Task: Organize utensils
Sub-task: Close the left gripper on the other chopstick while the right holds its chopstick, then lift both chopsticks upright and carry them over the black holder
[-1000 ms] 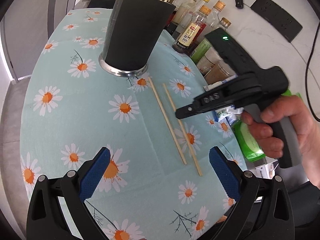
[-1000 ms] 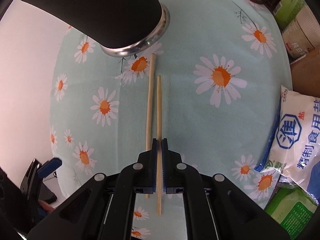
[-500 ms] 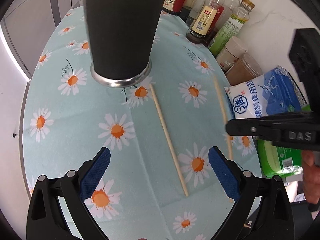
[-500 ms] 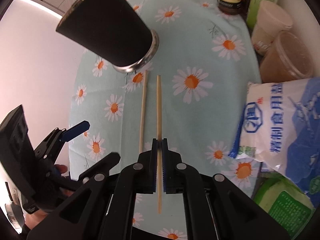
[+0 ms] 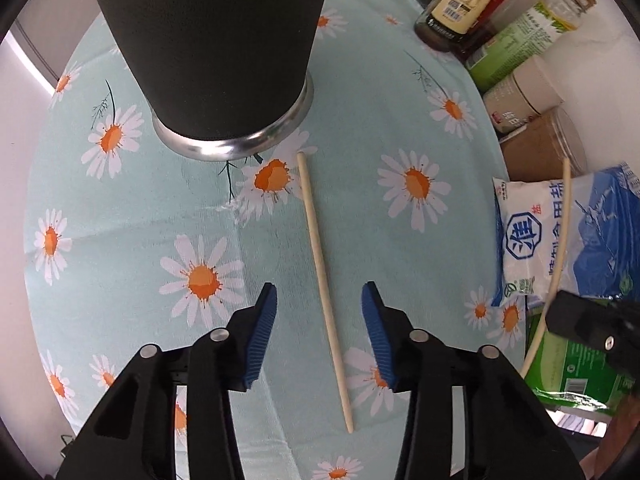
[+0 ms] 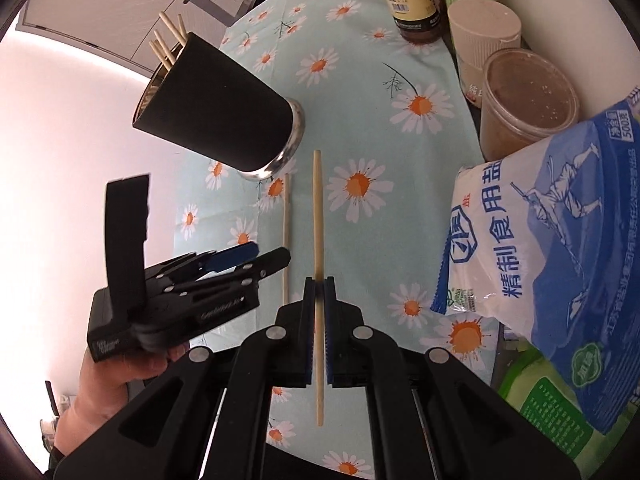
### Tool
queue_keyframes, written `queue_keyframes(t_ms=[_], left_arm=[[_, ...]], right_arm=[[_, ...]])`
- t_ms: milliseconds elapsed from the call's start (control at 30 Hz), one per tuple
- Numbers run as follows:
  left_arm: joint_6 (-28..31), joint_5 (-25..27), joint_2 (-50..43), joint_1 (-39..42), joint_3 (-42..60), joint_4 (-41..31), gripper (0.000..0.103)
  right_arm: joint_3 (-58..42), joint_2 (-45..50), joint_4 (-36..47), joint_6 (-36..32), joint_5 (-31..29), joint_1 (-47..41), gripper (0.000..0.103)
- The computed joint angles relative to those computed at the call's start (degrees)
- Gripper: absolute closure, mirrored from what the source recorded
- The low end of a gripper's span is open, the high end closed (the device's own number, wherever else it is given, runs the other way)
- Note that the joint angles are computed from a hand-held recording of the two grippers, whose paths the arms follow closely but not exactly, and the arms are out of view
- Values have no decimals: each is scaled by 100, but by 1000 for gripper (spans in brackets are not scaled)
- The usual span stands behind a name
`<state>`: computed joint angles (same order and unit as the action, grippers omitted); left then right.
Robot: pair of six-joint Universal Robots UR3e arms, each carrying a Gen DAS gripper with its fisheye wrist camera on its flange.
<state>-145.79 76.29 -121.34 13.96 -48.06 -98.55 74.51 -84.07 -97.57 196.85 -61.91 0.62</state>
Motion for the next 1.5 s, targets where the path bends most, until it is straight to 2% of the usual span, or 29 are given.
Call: queue_keyframes(t_ms=[100,200,267,400,667,1000,1167,1500], left_arm=[[-118,175,-260,-154,372,-191,71],[-198,259,-499,-306,676,-340,74],[-247,364,-529,-450,641,-167,78],[-391,488,-597,-587,686,-26,96],[-342,163,-649,-375,708,-127,99],[761,-428,296,443,-379,-185,99],[1603,-700,975,910,-955,-186,99],[3051,-1415,1654,2027,-1022,-1021,99]], right_arm=[[34,30,-24,-36,32,1,98],[154,-27,-123,-61,70,-19,98],[219,-55,-159,-73,88,-26,98],[277,-33,-209,-99,89,11,98],[233,64,-312,35,-2,181,98],[-255,512,-523,581,-362,710,98],[-323,645,-713,986,-484,927,98],[-399,1025,-1716,1791,-694,1604,98]])
